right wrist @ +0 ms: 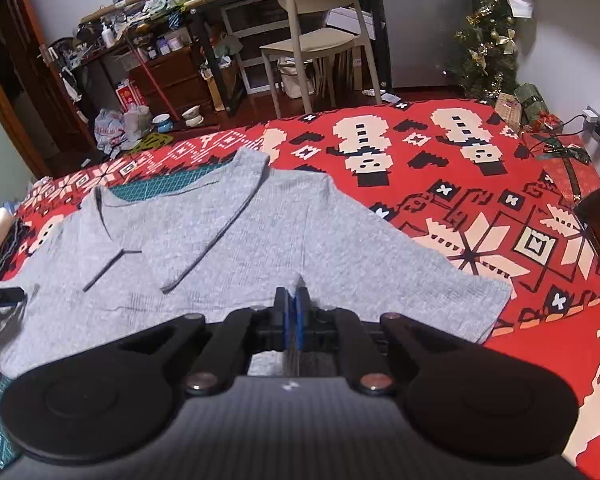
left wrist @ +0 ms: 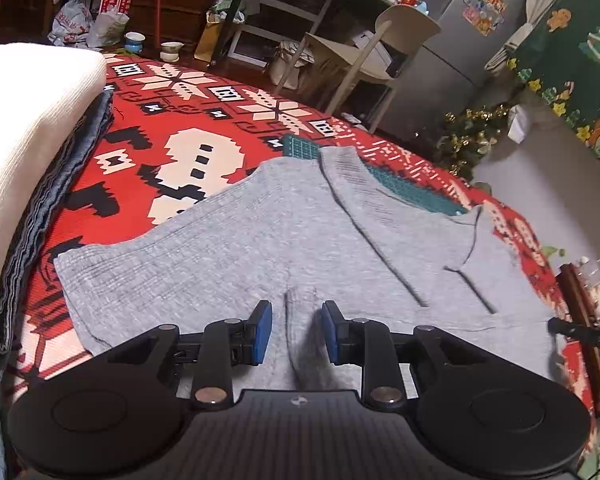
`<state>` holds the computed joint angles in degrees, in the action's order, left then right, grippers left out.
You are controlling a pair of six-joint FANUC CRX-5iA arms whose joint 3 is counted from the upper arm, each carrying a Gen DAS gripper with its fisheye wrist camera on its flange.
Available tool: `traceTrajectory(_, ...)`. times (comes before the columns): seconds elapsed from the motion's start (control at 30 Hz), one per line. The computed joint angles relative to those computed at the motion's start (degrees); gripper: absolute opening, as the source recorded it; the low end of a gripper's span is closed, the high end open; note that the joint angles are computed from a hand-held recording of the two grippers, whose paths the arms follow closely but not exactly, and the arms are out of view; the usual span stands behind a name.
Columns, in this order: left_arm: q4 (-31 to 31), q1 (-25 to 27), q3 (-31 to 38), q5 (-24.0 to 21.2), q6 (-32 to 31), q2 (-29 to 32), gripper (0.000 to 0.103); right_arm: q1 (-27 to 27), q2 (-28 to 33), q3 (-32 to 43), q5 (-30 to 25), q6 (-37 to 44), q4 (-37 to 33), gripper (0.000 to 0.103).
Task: Fold clothes
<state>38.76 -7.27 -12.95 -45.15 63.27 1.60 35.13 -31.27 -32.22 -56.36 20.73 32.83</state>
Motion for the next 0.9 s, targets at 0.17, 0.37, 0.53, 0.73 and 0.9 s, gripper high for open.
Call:
traceTrajectory(0.17,-1.62,-1.37,-0.99,3.20,-4.14,-1.51,0.004,0.10,0.00,-0.22,-0.03,0.15,0.35,0.004)
traceTrajectory(0.37,-3.66,-3.69,-3.91,9.59,-10.48,-6.07,0.003,1.98,-1.33,-1.07,-1.27,-1.44,3.34,0.003)
traceTrajectory(0.53,3.29,-4.37,-7.51,15.67,-16.15,-9.01,0.003,3.64,-3.59,-2.23,-0.91,-4.62,8.28,0.002)
traceTrajectory(0.73,14.56,-7.12,-10.01,25.57,-25.54,-9.32,0.003,2.61,-4.20,-2.44,1.82,-8.36,13.25,0.002)
traceTrajectory(0.9,14.86,-7.72,-7.50,26.98,-25.11,-5.55,0.003,-1.67,-1.24,-1.74,5.78,-6.60,13.93,0.002)
